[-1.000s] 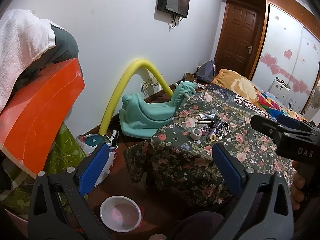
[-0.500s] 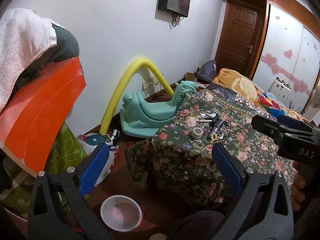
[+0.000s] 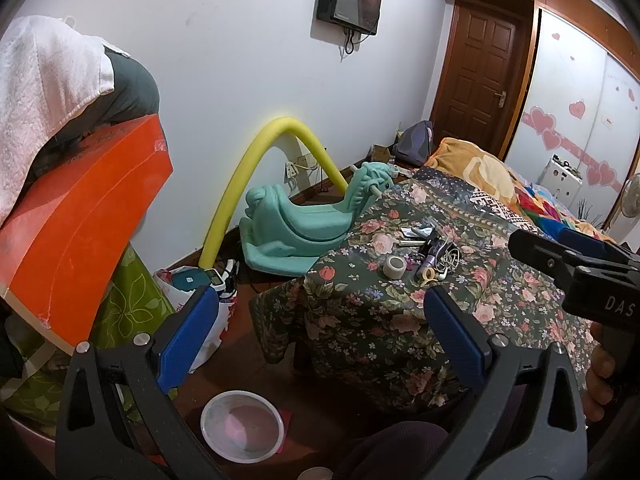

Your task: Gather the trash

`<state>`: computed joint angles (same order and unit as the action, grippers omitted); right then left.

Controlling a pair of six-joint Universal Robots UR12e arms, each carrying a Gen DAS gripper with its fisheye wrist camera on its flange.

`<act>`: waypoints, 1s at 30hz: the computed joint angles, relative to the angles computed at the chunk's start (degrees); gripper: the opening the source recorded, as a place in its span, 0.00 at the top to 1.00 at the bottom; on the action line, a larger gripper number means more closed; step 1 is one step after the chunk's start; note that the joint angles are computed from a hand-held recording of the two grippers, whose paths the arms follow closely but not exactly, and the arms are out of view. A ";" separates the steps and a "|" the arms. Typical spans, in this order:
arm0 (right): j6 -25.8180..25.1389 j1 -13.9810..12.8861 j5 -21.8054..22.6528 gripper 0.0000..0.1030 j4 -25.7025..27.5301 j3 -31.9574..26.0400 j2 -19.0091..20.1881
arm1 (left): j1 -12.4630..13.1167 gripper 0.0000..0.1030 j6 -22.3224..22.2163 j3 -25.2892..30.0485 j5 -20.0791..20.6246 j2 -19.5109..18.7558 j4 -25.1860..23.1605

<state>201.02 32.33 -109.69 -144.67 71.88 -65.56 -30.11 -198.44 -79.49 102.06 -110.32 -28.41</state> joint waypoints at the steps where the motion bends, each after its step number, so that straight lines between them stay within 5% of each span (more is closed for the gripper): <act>1: -0.03 0.01 -0.09 0.00 -0.01 0.00 -0.01 | -0.07 0.00 -0.04 -0.06 0.04 0.02 0.12; 30: -0.29 -0.43 -0.19 0.00 -0.48 0.22 -0.40 | 0.20 0.00 -0.96 1.24 0.45 -0.25 -0.14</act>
